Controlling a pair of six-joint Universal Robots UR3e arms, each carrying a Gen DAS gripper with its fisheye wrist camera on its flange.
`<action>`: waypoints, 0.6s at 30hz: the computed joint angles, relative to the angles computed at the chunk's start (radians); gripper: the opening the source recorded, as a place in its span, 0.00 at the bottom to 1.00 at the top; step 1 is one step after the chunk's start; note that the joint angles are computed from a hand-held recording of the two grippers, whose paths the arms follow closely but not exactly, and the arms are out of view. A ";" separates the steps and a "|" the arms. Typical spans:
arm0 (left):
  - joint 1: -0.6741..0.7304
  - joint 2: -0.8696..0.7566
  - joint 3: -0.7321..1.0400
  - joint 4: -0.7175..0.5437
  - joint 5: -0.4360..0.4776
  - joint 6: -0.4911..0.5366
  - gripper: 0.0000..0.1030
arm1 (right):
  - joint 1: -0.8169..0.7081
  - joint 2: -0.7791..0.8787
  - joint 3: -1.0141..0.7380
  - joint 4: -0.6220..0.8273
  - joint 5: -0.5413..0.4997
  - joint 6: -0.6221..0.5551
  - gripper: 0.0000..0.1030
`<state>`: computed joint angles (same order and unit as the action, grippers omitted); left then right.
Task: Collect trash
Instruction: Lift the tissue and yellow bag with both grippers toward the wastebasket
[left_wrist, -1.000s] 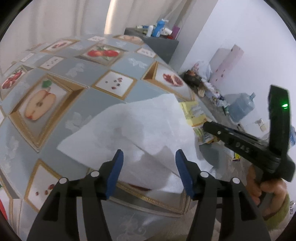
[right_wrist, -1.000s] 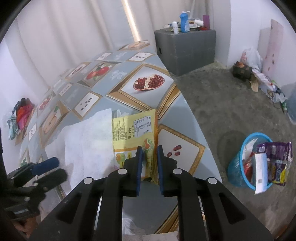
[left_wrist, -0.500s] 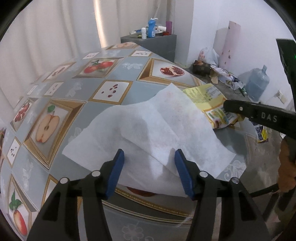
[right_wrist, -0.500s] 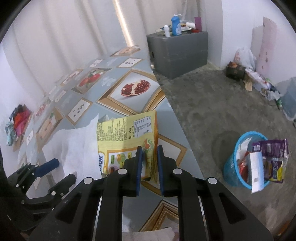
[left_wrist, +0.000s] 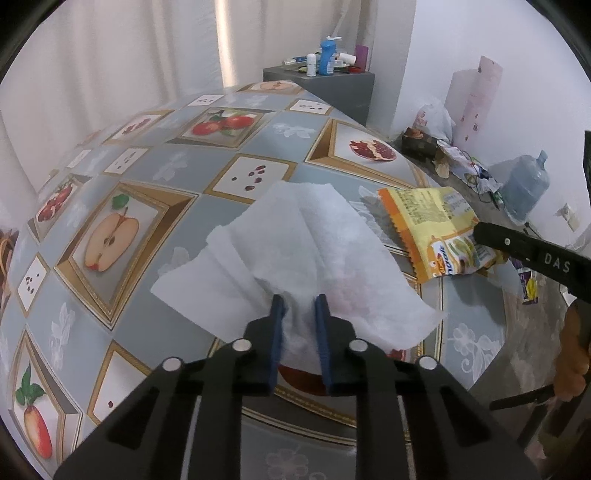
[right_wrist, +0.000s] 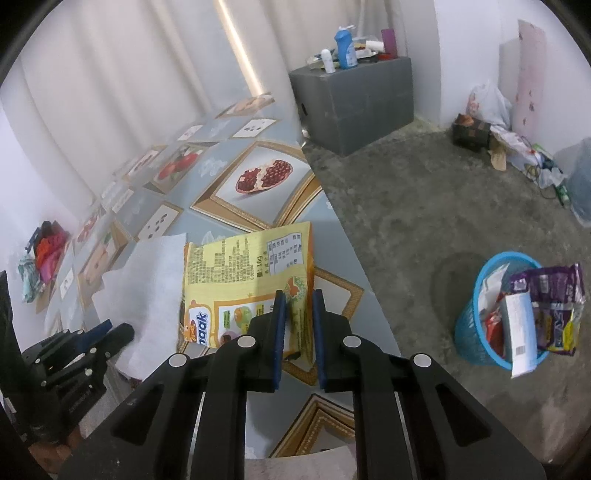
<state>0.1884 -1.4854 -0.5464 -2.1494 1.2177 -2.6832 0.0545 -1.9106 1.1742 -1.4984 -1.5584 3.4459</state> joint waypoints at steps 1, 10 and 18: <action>0.005 -0.002 0.006 -0.006 -0.003 0.001 0.14 | 0.000 -0.002 0.003 -0.001 -0.001 0.000 0.11; 0.009 -0.002 0.007 -0.003 -0.001 0.001 0.10 | 0.019 0.010 -0.011 -0.004 -0.020 0.000 0.08; 0.032 0.017 -0.005 0.011 -0.004 0.013 0.09 | 0.039 0.027 -0.034 -0.004 -0.043 0.004 0.07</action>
